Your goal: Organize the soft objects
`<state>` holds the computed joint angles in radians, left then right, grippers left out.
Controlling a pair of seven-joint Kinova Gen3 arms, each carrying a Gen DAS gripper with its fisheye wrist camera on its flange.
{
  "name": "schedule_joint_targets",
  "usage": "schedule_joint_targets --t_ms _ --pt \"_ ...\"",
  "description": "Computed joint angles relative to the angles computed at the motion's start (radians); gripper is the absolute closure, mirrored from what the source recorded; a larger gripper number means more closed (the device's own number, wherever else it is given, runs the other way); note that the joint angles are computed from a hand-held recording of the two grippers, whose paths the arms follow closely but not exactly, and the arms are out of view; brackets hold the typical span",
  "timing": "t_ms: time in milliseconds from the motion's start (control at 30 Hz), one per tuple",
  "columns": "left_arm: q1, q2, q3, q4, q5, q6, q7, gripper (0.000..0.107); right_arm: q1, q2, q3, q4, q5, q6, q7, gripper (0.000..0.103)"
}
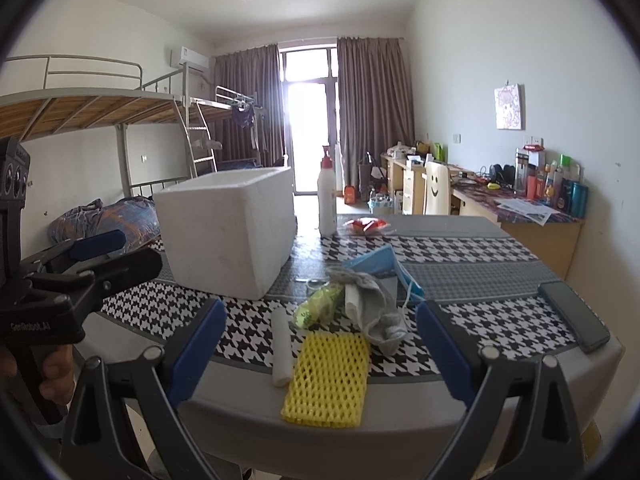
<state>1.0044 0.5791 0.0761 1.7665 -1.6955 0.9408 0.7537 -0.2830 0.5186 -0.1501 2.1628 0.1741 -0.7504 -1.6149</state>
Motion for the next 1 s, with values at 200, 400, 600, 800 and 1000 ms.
schedule_joint_targets --t_ms 200,400,600,800,1000 --pt "-0.058 0.022 0.046 -0.028 0.009 -0.036 -0.025 0.006 0.017 0.021 -0.004 -0.033 0.021 0.061 -0.022 0.005" --pt "-0.073 0.038 0.041 -0.057 0.036 -0.087 -0.055 0.006 0.036 0.032 -0.011 -0.053 0.043 0.101 -0.039 0.005" --pt "-0.095 0.05 0.025 -0.085 0.081 -0.179 -0.091 0.006 0.045 0.042 -0.013 -0.072 0.052 0.137 -0.046 0.005" --pt "-0.082 0.088 -0.011 -0.156 0.184 -0.216 -0.193 0.006 0.039 0.057 -0.005 -0.088 0.037 0.163 -0.035 0.005" --pt "-0.078 0.11 -0.055 -0.207 0.28 -0.277 -0.278 0.009 0.055 0.07 -0.012 -0.102 0.042 0.186 -0.039 0.005"
